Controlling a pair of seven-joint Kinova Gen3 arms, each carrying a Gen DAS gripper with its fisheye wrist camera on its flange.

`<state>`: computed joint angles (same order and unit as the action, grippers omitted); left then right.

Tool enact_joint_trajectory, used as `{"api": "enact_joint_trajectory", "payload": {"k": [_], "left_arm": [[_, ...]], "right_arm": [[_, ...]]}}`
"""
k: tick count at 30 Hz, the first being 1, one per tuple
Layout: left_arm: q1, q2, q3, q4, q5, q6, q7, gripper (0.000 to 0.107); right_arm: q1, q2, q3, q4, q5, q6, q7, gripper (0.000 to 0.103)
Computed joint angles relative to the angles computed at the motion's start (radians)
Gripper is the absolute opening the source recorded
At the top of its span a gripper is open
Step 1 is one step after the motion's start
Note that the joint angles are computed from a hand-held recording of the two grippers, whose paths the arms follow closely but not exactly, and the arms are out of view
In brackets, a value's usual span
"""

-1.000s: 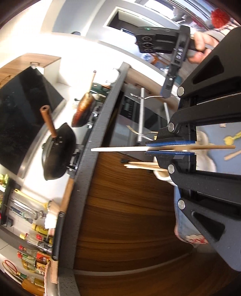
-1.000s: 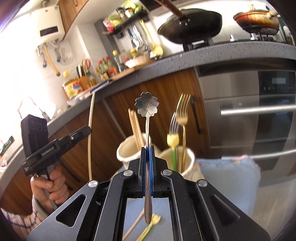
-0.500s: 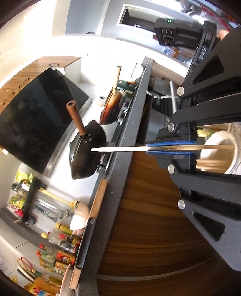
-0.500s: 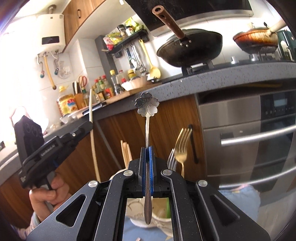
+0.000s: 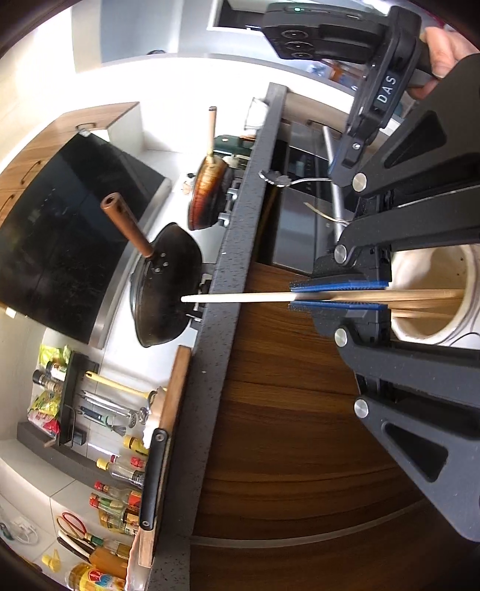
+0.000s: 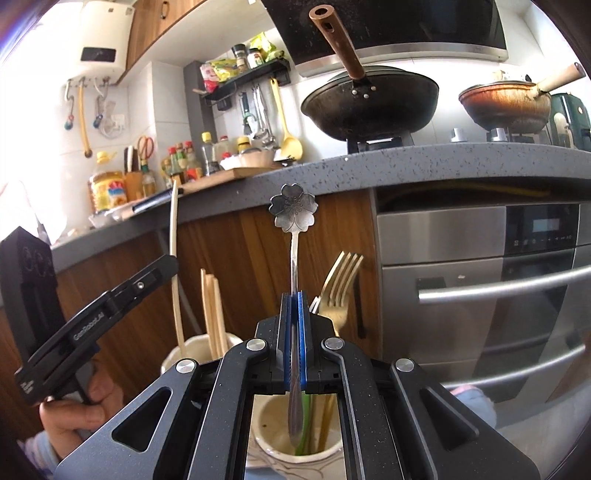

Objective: Organize utensils
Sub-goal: 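Insert chopstick into tall section with left tool while right tool drops spoon into short section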

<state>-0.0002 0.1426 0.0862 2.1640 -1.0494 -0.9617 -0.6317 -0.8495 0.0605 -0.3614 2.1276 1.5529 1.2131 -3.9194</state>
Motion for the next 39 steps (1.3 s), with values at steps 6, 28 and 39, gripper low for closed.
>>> {"api": "enact_joint_trajectory", "payload": {"k": [6, 28, 39], "left_arm": [[0.002, -0.003, -0.002, 0.041, -0.008, 0.028, -0.05, 0.005], [0.032, -0.039, 0.01, 0.024, -0.101, 0.19, -0.002, 0.005], [0.042, -0.047, 0.012, 0.023, -0.099, 0.227, 0.003, 0.005]], "right_arm": [[-0.008, 0.015, -0.004, 0.02, -0.021, -0.005, -0.021, 0.004], [-0.007, 0.04, 0.023, -0.003, -0.127, -0.073, 0.045, 0.004], [-0.003, 0.036, 0.025, 0.0, -0.134, -0.083, 0.041, 0.004]]}}
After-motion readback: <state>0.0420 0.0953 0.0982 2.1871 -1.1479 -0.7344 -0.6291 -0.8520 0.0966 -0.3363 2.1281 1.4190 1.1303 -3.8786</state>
